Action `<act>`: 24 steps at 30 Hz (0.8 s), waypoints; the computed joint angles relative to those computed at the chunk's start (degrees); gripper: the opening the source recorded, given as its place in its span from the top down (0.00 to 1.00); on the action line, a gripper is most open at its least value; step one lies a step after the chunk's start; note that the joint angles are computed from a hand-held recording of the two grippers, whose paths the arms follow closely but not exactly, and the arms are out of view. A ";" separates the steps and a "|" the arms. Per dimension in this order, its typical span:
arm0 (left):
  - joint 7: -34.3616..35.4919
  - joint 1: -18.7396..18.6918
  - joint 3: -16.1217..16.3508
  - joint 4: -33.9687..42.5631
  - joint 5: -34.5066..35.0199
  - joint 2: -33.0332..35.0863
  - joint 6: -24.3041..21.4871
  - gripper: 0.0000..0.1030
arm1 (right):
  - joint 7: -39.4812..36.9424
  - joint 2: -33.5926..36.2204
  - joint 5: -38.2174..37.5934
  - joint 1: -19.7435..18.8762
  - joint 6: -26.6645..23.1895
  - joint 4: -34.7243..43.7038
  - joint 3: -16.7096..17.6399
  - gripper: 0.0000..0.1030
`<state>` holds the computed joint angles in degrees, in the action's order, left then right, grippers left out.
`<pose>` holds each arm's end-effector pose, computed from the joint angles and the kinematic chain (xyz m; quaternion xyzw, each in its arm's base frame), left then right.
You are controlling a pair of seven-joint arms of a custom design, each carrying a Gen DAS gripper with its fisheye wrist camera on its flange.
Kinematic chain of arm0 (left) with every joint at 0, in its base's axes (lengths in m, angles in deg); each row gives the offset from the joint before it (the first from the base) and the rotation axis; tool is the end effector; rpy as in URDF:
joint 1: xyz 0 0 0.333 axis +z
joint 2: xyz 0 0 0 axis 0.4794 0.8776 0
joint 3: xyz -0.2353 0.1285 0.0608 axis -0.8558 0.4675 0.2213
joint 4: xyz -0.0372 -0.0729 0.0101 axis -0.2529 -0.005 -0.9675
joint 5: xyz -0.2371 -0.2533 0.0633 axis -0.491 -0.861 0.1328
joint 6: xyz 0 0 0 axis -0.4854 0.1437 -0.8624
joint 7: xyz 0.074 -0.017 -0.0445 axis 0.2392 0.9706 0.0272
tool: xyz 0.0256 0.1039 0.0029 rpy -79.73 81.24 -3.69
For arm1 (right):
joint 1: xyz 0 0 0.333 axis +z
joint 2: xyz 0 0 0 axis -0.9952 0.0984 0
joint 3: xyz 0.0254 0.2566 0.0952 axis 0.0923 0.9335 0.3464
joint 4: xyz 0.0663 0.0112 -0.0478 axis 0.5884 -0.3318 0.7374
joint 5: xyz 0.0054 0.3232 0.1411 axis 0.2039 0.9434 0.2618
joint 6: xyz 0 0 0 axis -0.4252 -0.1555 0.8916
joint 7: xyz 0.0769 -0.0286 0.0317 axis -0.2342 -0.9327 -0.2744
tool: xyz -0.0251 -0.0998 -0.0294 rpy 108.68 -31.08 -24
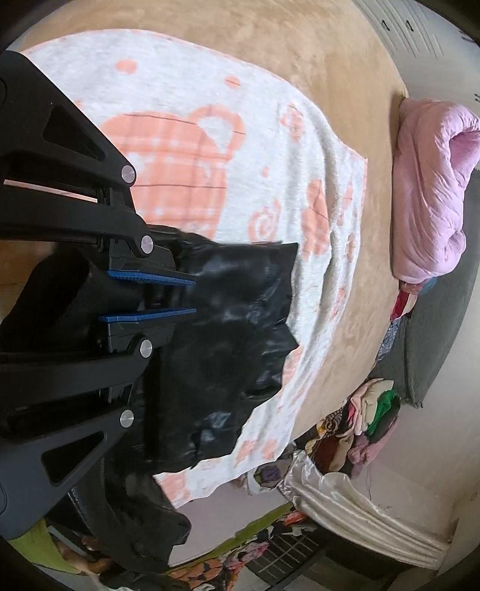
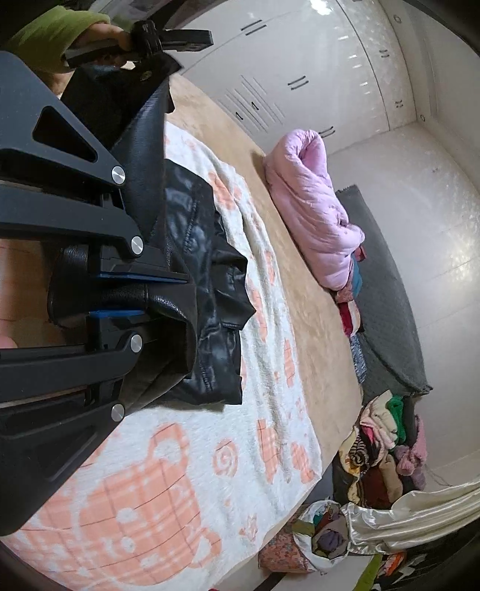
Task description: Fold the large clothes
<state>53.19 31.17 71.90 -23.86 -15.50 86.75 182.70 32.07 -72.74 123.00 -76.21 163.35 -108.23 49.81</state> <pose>0.5953 -0.0514 0.4630 -0.6828 0.6113 -0.3746 0.1406 0.5456 0.0153 0.5232 -0.6343 0.5977 -0.1800 0.4560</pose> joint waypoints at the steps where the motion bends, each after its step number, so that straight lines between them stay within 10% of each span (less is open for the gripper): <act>1: -1.31 -0.29 0.46 1.46 1.26 1.18 -0.18 0.94 | 2.16 1.82 -2.19 -0.14 -0.13 1.92 0.07 0.90; 22: -11.57 4.86 -2.93 30.99 12.63 23.49 -5.38 0.97 | 42.24 30.68 -39.21 -5.49 -12.73 34.62 2.61 0.89; 24: -9.90 5.79 -3.78 30.07 11.78 22.77 -4.68 0.82 | 45.22 33.06 -41.12 -5.73 -14.48 37.58 2.56 0.89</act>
<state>43.29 36.96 68.12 6.21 -3.73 109.52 178.01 77.29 -39.68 81.88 -81.93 148.88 -70.65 52.37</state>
